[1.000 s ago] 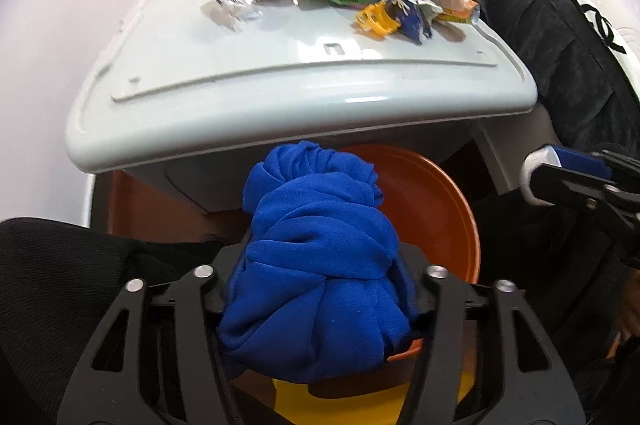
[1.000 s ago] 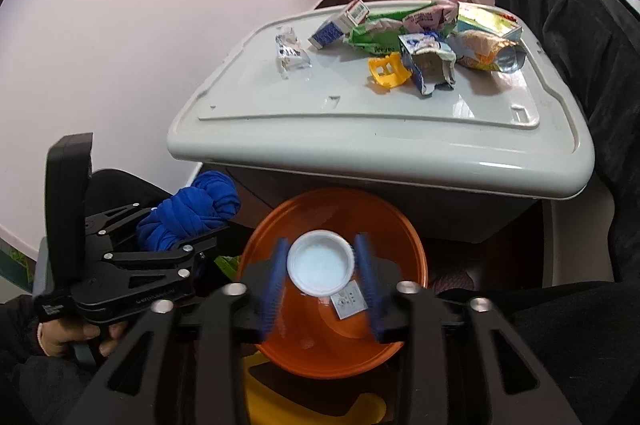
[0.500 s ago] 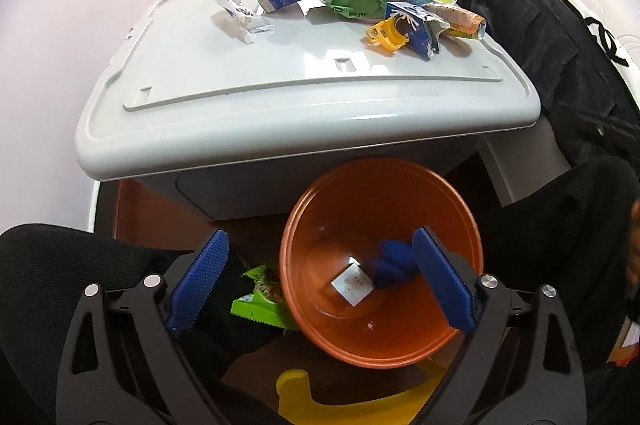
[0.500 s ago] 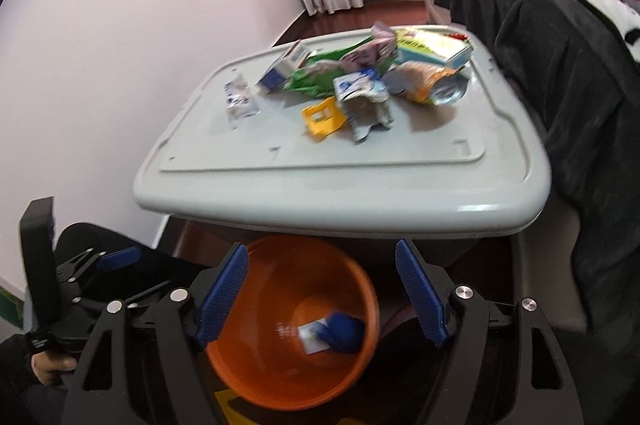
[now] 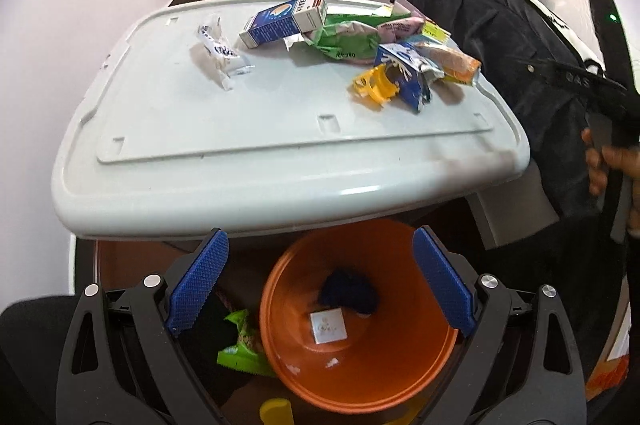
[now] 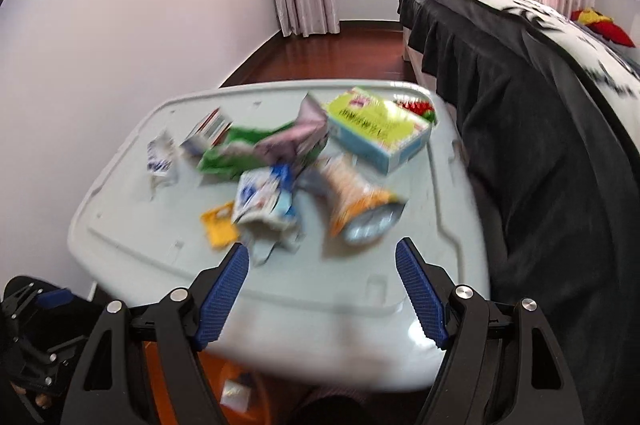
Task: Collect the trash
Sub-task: 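Grasp the white Cici drink pouch with the right gripper, then grasp the yellow plastic piece with the left gripper while the right gripper holds the pouch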
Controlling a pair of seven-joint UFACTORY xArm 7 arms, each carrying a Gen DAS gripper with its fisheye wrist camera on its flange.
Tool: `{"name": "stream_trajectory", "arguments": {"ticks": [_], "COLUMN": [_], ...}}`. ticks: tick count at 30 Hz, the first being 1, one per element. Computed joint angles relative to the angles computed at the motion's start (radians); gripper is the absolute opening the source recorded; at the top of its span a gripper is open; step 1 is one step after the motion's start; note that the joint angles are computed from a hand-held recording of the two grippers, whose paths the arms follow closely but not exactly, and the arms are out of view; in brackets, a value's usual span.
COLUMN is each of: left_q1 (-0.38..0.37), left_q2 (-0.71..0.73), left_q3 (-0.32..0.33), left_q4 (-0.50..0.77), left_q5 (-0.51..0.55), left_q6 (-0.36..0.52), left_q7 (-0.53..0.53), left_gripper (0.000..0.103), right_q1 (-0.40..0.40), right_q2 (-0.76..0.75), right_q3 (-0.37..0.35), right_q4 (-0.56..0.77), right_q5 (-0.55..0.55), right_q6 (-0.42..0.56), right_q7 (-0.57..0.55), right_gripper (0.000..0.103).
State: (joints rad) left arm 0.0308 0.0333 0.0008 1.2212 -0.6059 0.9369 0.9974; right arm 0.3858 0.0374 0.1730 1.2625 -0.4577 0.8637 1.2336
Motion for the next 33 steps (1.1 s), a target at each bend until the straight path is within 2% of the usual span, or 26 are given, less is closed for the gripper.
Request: {"name": "stream_trajectory", "arguments": {"ticks": [5, 11, 18, 19, 21, 27, 31, 33], "left_q1": [-0.007, -0.016, -0.01, -0.011, -0.011, -0.013, -0.025, -0.035], "left_q2": [0.047, 0.108, 0.121, 0.121, 0.119, 0.129, 0.15, 0.164], "left_q3": [-0.014, -0.035, -0.049, -0.05, -0.05, -0.057, -0.076, -0.089], "left_q4": [0.054, 0.121, 0.135, 0.134, 0.131, 0.147, 0.167, 0.171], "left_q5": [0.017, 0.088, 0.092, 0.094, 0.098, 0.095, 0.068, 0.054], "left_q6": [-0.007, 0.009, 0.015, 0.012, 0.007, 0.019, 0.001, -0.04], "left_q7": [-0.03, -0.09, -0.087, -0.087, -0.089, -0.071, -0.014, 0.03], "left_gripper": [0.091, 0.091, 0.091, 0.091, 0.091, 0.091, 0.091, 0.091], "right_q1": [-0.037, -0.087, -0.104, -0.097, -0.072, -0.049, -0.01, 0.0], "right_q2": [0.084, 0.234, 0.366, 0.379, 0.375, 0.268, 0.134, 0.059], "right_q3": [-0.035, -0.062, -0.081, -0.087, -0.107, -0.104, -0.108, -0.096], "right_q4": [0.07, 0.183, 0.275, 0.286, 0.268, 0.141, 0.029, -0.03], "right_q5": [0.046, 0.223, 0.357, 0.354, 0.318, 0.305, 0.183, 0.104], "right_q6": [-0.017, -0.021, 0.033, 0.048, 0.036, -0.036, -0.043, -0.035], "right_q7": [-0.174, -0.436, -0.578, -0.578, -0.546, -0.459, -0.257, -0.111], "right_gripper": [0.075, 0.075, 0.059, 0.051, 0.045, 0.043, 0.043, 0.043]}}
